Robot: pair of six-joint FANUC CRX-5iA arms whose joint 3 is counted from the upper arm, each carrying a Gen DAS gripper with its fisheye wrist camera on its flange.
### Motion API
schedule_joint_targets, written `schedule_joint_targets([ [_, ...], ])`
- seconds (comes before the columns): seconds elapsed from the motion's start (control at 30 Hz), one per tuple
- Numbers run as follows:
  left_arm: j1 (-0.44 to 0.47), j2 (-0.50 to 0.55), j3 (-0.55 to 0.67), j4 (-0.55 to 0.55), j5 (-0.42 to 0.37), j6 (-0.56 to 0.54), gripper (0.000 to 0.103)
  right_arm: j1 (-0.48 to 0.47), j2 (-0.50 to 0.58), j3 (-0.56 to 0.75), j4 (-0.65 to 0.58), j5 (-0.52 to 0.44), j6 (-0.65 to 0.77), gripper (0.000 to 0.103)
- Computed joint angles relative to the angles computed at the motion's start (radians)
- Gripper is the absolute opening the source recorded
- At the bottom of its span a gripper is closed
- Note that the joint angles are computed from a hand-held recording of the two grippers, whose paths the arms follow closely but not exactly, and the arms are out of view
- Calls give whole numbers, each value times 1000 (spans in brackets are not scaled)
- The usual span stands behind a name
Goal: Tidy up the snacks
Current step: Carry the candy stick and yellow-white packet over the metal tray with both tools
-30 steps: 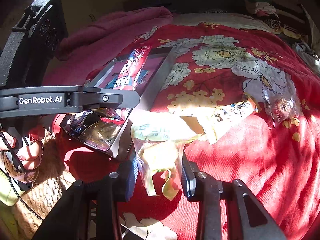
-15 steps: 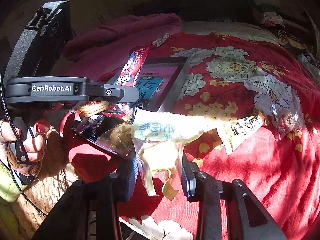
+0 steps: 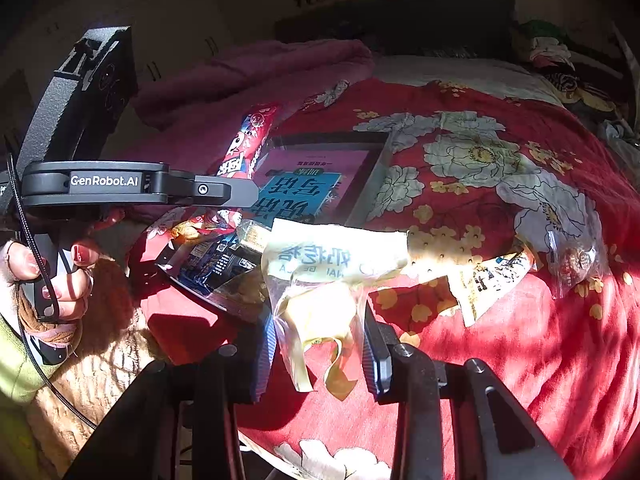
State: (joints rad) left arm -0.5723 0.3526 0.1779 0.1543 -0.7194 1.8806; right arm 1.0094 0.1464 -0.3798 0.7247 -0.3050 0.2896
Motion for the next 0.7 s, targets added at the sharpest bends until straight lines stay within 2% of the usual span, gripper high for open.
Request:
schedule_joint_targets([
  [0.47,31,-71,-63,-58,4,75,25,-7,18,7,136,20,-108,38],
  [0.7,45,-89,-81,-93,-16,112,25,-4,44,35,134,14,-106,38],
])
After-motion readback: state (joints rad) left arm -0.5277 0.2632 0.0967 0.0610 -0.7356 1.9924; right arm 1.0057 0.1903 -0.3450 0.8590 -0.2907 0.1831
